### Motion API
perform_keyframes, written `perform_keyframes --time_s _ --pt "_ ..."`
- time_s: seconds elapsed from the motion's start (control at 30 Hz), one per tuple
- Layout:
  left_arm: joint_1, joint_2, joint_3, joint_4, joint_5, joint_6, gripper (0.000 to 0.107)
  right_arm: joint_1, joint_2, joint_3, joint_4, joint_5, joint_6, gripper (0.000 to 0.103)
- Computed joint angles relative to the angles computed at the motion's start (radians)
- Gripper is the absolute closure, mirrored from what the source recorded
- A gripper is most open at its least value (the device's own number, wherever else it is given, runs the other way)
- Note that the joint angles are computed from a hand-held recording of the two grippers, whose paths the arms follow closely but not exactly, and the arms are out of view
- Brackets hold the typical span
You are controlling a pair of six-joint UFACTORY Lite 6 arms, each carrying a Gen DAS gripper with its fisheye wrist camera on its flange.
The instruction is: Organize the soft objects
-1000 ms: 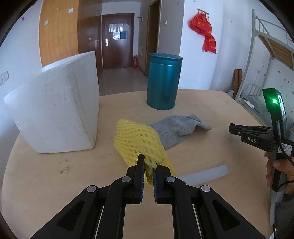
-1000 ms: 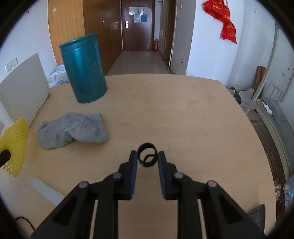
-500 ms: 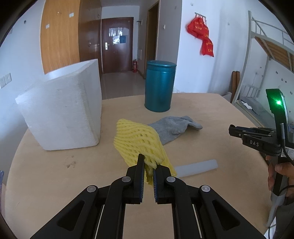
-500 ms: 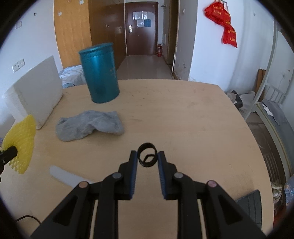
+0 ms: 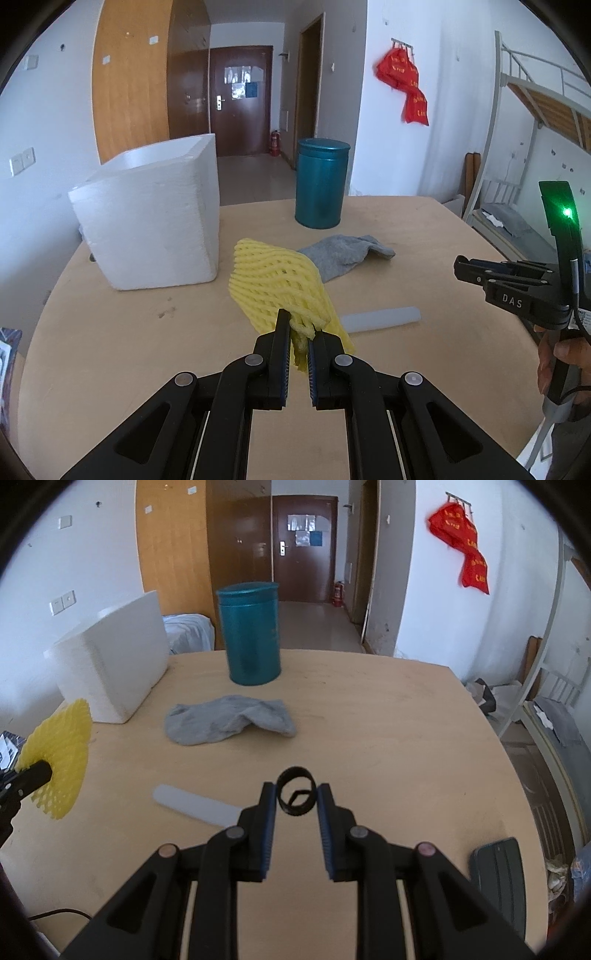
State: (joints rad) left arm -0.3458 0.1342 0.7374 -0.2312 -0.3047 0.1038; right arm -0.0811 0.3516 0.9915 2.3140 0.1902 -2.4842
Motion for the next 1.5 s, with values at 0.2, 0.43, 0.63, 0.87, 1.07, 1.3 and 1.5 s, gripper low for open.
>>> perform_keyframes --time_s 0.2,0.43,0.63,0.87,1.07,1.3,1.5 --pt "-0.024 -0.115 -0.103 -0.108 -0.011 0.090 0.099 0.025 -0.089 -0.102 0.080 0.020 -0.080 0.077" --pt "-0.046 -0.237 -0.197 -0.202 -0.014 0.168 0.098 0.048 -0.194 -0.204 0.153 0.038 -0.147 0.077" --pt "-0.073 -0.317 -0.260 -0.298 -0.022 0.246 0.098 0.067 -0.270 -0.276 0.169 0.046 -0.158 0.077" --pt "-0.101 -0.417 -0.335 -0.418 -0.031 0.340 0.098 0.109 -0.363 -0.353 0.197 0.053 -0.179 0.077" --pt "-0.082 -0.510 -0.395 -0.475 -0.024 0.387 0.098 0.165 -0.404 -0.382 0.250 0.054 -0.219 0.077" --pt "-0.040 -0.637 -0.462 -0.586 0.007 0.505 0.098 0.238 -0.435 -0.390 0.302 0.045 -0.252 0.077" --pt "0.056 -0.737 -0.500 -0.561 0.069 0.513 0.098 0.320 -0.439 -0.375 0.381 0.034 -0.309 0.077"
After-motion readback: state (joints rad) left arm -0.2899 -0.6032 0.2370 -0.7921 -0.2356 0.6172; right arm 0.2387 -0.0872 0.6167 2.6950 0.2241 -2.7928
